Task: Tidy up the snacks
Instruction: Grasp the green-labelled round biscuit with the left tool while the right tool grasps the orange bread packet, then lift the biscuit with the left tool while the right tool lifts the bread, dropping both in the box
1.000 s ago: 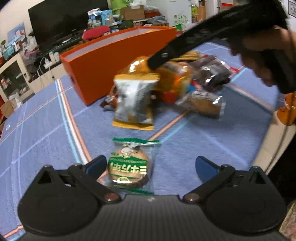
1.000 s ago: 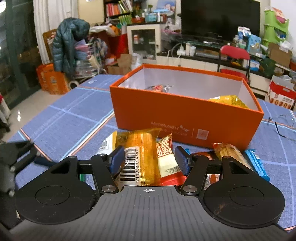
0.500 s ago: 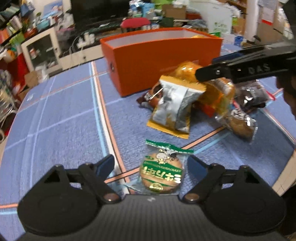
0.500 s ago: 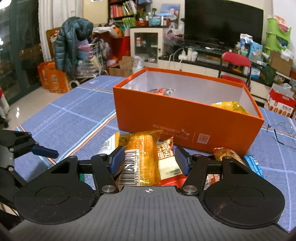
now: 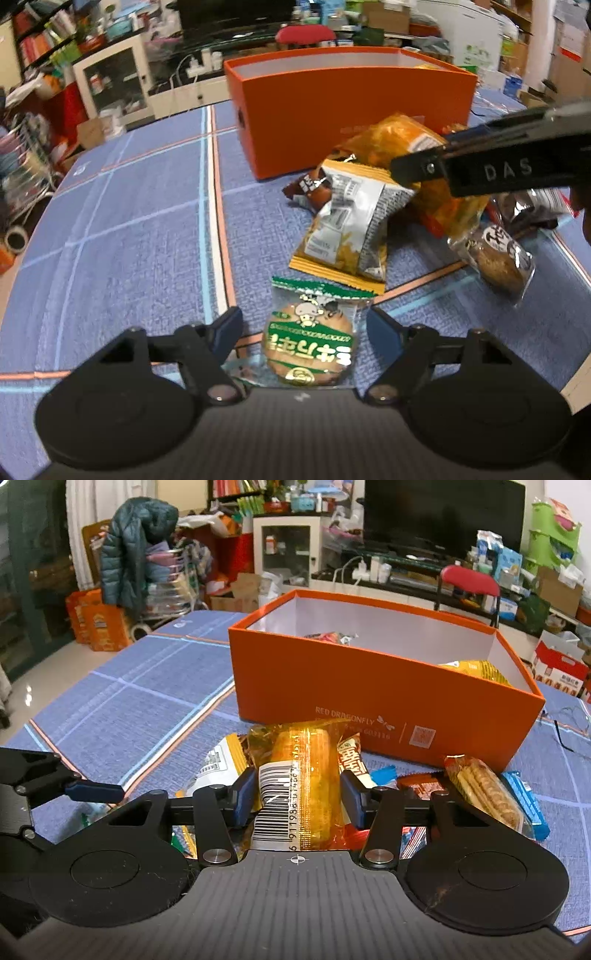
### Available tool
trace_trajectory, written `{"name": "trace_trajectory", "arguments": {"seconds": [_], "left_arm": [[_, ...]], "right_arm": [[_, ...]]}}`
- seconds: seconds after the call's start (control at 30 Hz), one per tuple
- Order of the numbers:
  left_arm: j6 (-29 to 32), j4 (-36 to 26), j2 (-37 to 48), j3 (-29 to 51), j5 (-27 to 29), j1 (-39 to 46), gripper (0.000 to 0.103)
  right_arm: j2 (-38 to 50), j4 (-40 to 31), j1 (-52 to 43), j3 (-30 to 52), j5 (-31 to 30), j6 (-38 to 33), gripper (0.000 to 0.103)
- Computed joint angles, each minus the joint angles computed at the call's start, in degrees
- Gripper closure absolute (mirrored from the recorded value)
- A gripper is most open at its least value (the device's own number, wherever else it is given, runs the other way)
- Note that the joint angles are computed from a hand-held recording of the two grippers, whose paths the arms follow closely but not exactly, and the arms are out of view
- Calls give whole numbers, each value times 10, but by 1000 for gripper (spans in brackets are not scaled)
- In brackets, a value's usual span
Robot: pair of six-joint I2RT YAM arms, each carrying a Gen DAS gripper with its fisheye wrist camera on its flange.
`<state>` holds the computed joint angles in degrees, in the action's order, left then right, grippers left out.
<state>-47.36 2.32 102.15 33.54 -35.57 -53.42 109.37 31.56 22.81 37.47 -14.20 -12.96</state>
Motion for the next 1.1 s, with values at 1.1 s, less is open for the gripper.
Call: {"name": "trace_trajectory", "arguments": {"seconds": [1.1], "left_arm": [[-39, -14, -54, -25, -6, -8, 54]], "right_arm": [[2, -27, -27, 10, -22, -4, 83]]}}
